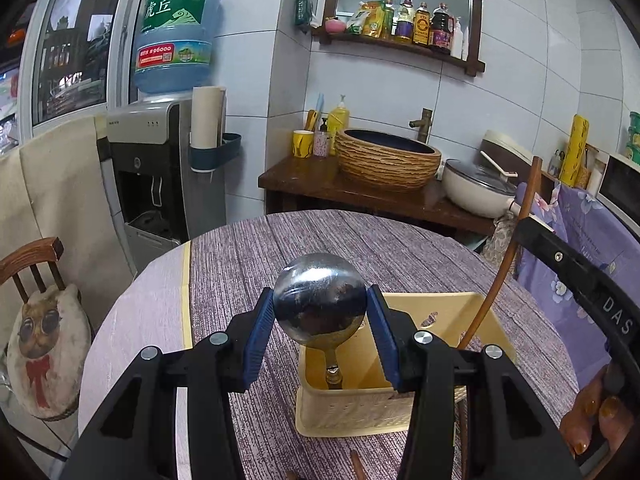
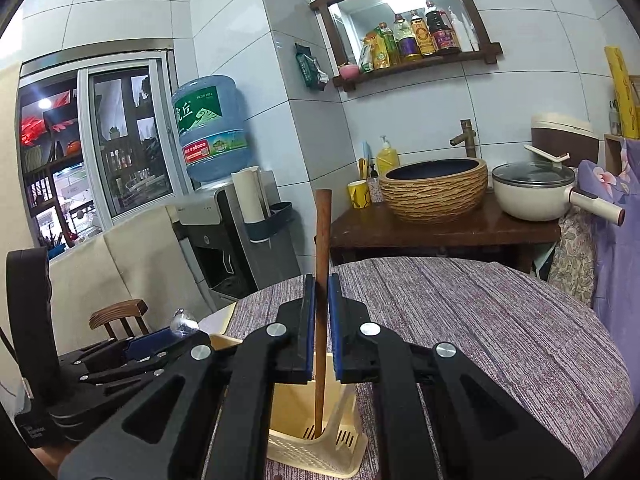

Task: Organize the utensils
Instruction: 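Lower the spoon into the cream holder with the left tool while the right tool inserts the chopstick, then open both tools and withdraw them back toward the remaining utensils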

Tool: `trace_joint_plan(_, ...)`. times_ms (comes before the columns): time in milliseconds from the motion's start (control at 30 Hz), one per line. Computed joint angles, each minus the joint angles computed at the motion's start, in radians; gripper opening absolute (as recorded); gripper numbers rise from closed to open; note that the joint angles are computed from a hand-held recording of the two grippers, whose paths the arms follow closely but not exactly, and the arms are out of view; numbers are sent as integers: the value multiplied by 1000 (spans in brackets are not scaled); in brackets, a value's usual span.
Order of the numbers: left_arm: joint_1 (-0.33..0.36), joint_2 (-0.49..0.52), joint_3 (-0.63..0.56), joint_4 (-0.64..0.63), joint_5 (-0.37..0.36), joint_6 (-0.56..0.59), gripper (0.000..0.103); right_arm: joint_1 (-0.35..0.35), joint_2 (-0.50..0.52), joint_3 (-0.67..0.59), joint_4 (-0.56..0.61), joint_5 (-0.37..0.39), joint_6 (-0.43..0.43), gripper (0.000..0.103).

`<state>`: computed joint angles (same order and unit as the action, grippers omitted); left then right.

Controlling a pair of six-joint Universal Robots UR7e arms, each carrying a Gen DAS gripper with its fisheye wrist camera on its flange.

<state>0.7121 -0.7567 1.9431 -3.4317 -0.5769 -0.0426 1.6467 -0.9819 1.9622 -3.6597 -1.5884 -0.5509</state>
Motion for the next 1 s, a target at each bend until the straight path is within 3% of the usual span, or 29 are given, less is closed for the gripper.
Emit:
trace_joint_plan(233,-5,1,3,-11,-8,10,47,-8,-6,4,11,3,14,9)
trace_joint_plan(300,-13,1,8,-33,-1,27,48,-8,-10,12,7,5,-4,22)
trace_joint_plan(367,-27,-1,22,-63,13,45,62,-12,-17,27,-12,18,-8,58)
trace_joint_plan(533,-74,-21,99,-189,40,73,82,-15,-51,86,-67,2,-21,60)
trace_joint_plan(633,-98,-34,153,-224,73,62,92,-24,-90,131,-54,-33,-12,67)
trace_joint_plan(767,-112,-78,251,-178,112,-76,97,-45,-130,195,-34,-112,-21,70)
trace_joint_plan(1000,-86,-143,367,122,111,-422,96,-112,-150,288,29,-235,-35,70)
